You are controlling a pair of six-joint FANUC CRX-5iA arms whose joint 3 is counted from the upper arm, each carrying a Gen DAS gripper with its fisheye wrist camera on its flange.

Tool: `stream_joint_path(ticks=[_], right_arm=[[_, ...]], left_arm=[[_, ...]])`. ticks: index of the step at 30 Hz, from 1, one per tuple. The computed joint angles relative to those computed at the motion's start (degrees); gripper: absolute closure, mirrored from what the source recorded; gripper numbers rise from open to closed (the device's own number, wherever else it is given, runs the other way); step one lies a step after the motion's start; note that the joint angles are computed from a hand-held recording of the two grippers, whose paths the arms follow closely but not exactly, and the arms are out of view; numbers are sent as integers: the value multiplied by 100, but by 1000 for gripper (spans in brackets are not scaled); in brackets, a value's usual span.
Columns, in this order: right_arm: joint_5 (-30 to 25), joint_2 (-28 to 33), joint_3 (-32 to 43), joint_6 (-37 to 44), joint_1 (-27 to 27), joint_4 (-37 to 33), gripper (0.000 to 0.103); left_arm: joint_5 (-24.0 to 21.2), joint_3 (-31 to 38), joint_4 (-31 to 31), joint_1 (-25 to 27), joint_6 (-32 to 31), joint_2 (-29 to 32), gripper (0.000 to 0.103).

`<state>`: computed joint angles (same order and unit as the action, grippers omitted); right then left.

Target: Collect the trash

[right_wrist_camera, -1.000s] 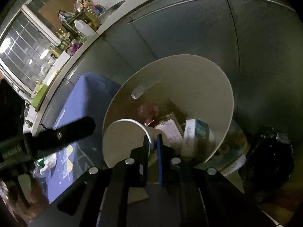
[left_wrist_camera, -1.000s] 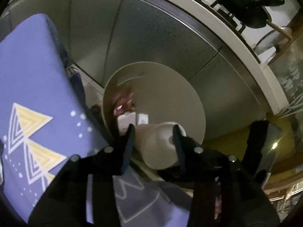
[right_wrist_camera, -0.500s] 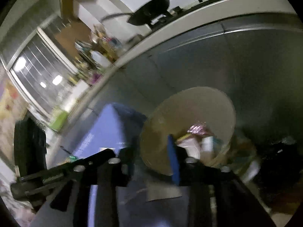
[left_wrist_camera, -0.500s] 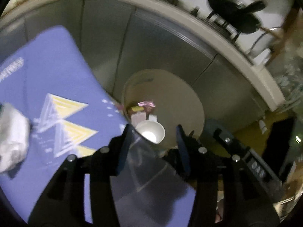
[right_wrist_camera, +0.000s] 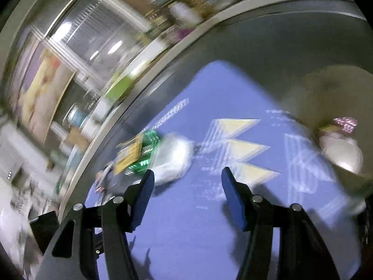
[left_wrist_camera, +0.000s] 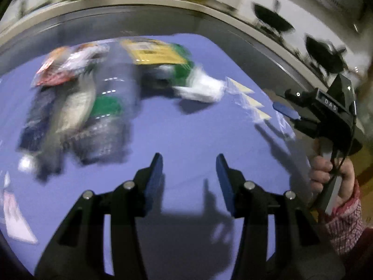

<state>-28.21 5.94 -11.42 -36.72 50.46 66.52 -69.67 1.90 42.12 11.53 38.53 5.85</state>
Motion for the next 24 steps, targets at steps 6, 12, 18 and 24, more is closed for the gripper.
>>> stream_joint_path(ticks=[6, 12, 18, 24], right_arm=[[901, 1074, 1831, 2676, -253, -2754, 73], [624, 1693, 3047, 4202, -375, -4832, 74], [510, 1865, 3378, 4516, -450, -5311, 74], [319, 2020, 3818, 5294, -444, -6034, 101]], left_arm=[[-36, -158, 638, 648, 56, 1, 57], [-103, -219, 864, 955, -59, 30, 57], [-233, -207, 898, 1128, -27, 141, 57], [-232, -217, 866, 1121, 48, 180, 57]])
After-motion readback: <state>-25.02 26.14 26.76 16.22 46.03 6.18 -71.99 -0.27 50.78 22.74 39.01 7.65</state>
